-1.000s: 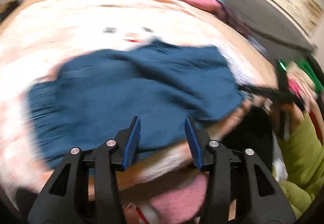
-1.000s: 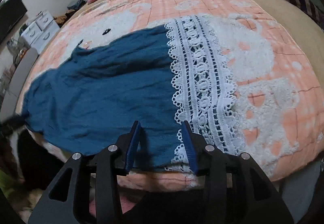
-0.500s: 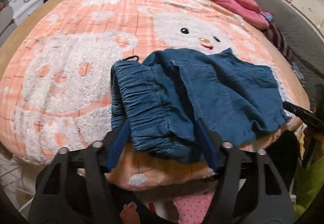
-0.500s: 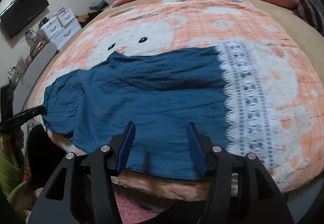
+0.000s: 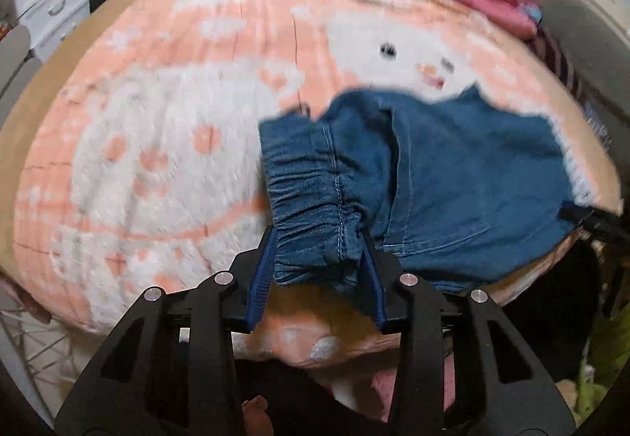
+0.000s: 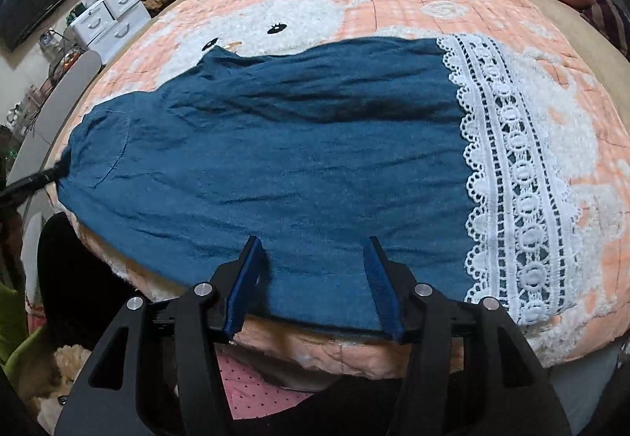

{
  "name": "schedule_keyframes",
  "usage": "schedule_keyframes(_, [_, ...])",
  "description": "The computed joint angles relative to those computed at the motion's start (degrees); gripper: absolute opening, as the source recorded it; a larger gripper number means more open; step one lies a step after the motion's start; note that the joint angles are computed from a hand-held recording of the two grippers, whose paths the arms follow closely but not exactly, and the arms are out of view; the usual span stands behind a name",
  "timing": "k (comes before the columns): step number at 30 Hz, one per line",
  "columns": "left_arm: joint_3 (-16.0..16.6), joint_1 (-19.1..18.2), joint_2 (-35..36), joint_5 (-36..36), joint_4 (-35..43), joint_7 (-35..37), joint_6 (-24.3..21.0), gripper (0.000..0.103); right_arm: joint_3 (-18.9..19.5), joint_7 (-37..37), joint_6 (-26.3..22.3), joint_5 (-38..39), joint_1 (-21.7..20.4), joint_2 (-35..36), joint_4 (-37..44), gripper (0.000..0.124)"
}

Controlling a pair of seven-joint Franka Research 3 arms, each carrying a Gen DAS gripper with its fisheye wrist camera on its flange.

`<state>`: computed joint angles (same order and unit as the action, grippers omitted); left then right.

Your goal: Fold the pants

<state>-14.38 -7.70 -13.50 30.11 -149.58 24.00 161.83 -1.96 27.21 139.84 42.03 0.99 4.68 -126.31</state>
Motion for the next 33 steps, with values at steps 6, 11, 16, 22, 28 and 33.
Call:
schedule_keyframes(6, [0.5,0.2,-0.3,0.5,-1.6,-1.8,0.6,0.051,0.2,-0.7,0.7,-0.9,0.3,0.0,-0.4,0.058])
schedule_keyframes(11, [-0.6,0.3,-8.4,-0.9,-3.5,-1.5,-3.7,0.058,-0.4,-3.8,-2.7,2.7,-0.9,-1.3,0.9,0.060])
schedule_keyframes(16, [-3.1,3.2,-12.3,5.3,0.0,-4.0,-7.3,0.062,-1.4,-8.4,-3.5,9.6,-2.0,-1.8,4.1,0.065])
schedule_keyframes(22, [-3.3,5.2,4.1,13.2,14.3,-3.1,3.8,0.064,-0.7,-7.6,-2.8,11.6,-3.0,4.4,13.6,0.065])
schedule_keyframes(28, [-3.2,1.4,25.2,-11.2,32.1,28.0,5.1,0.064,0.2,4.0,-4.2,6.2,-5.0,15.3,26.9,0.065])
schedule_keyframes(33, [-1.7,-0.9,35.4,-16.5,42.1,36.1,-0.9,0.064,2.3,8.9,-8.5,4.4,-8.2,21.8,34.3,0.065])
